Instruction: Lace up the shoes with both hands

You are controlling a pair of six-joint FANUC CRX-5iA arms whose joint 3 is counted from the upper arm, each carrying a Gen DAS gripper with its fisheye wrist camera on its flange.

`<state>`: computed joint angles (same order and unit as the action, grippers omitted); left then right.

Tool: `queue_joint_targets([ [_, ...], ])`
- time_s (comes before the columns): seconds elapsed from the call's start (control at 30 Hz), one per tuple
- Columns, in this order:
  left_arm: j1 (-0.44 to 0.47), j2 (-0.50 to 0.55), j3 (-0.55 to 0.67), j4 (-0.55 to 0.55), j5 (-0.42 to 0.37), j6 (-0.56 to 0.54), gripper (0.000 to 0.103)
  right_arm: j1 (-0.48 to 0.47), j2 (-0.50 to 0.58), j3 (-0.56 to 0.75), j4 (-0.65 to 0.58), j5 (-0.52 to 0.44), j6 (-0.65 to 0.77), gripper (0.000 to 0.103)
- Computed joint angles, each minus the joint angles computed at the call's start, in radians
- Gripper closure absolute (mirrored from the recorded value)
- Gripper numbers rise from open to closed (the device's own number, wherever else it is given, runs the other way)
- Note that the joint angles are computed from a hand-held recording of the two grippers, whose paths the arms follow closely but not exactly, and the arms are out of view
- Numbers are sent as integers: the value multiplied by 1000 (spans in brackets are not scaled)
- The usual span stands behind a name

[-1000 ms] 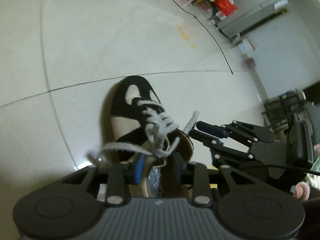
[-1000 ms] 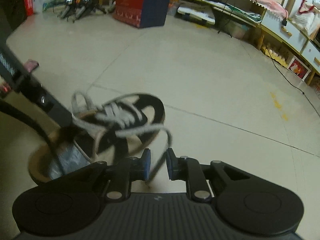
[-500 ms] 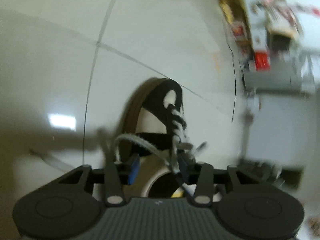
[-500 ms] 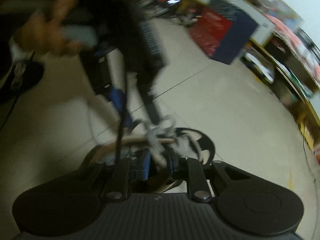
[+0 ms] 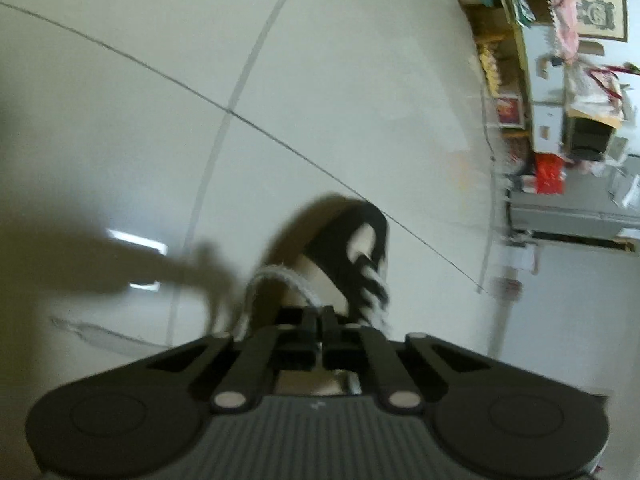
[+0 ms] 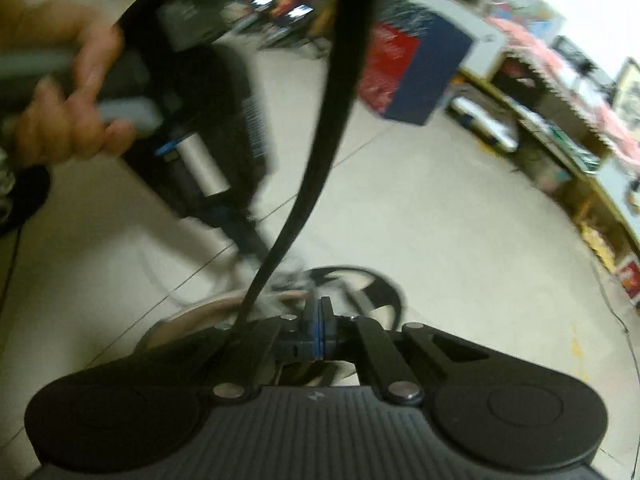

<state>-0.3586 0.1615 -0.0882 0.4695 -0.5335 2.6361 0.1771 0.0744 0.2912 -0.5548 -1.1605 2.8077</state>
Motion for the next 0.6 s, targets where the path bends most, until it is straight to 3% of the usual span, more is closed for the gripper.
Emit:
queue_joint_targets([
  [0.27,4,5,144,-296,-308,149,101,27,35,24,120,57,-237,103],
  [0.4,7,8,165,-318,-345,130,101,35,39,15,160,62,-265,102],
  [0.5,17,9,153,-264,-317,63,99,25,45,23,153,52,-270,101],
  [0.53,22,-7,110,-221,-261,54,98,22,48,31,147,48,-272,100],
  [0.6,30,-36,21,-117,-150,12,76,2,54,49,120,23,-256,100],
])
